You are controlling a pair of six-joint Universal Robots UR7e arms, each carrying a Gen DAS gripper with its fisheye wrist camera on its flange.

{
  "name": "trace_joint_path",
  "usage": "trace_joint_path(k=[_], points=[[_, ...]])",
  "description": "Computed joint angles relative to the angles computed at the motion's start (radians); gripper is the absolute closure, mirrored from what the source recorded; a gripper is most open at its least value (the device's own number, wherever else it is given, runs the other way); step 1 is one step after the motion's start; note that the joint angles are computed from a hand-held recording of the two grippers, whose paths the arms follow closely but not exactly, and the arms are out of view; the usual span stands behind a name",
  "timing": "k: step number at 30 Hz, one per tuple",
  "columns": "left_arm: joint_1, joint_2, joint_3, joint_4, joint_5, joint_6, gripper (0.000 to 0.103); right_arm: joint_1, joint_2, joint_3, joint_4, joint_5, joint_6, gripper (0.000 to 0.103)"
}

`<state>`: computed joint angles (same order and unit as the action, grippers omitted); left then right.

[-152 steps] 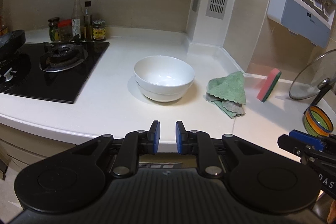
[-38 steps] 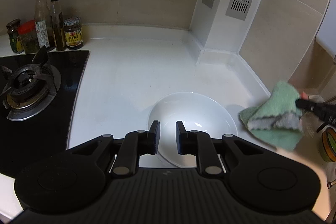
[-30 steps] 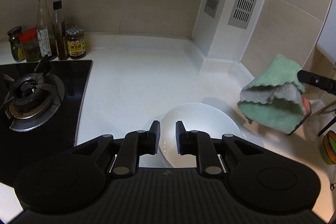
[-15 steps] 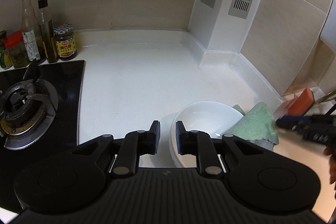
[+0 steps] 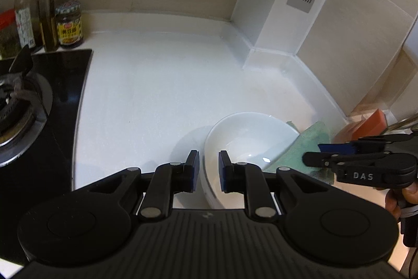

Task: Clean bowl
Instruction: 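Lift the green cloth with the right tool while the left tool approaches the bowl, then grasp the white bowl rim with the left tool and tilt it up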

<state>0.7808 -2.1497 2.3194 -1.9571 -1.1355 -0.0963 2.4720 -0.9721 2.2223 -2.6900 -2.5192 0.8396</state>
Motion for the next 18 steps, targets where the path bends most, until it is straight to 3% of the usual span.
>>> trace_joint_path(k=[8,13,18], points=[[-0.009,0.012,0.002,0.079,0.015,-0.056,0.083,-0.045,0.021,0.008,-0.049,0.056,-0.065,0.077],[0.002,0.084,-0.035,0.126,0.008,0.015,0.079,-0.045,0.038,0.014,-0.069,0.046,-0.011,0.077],[0.032,0.165,-0.080,0.145,-0.011,0.113,0.082,-0.043,0.052,0.003,-0.038,0.028,0.054,0.077]])
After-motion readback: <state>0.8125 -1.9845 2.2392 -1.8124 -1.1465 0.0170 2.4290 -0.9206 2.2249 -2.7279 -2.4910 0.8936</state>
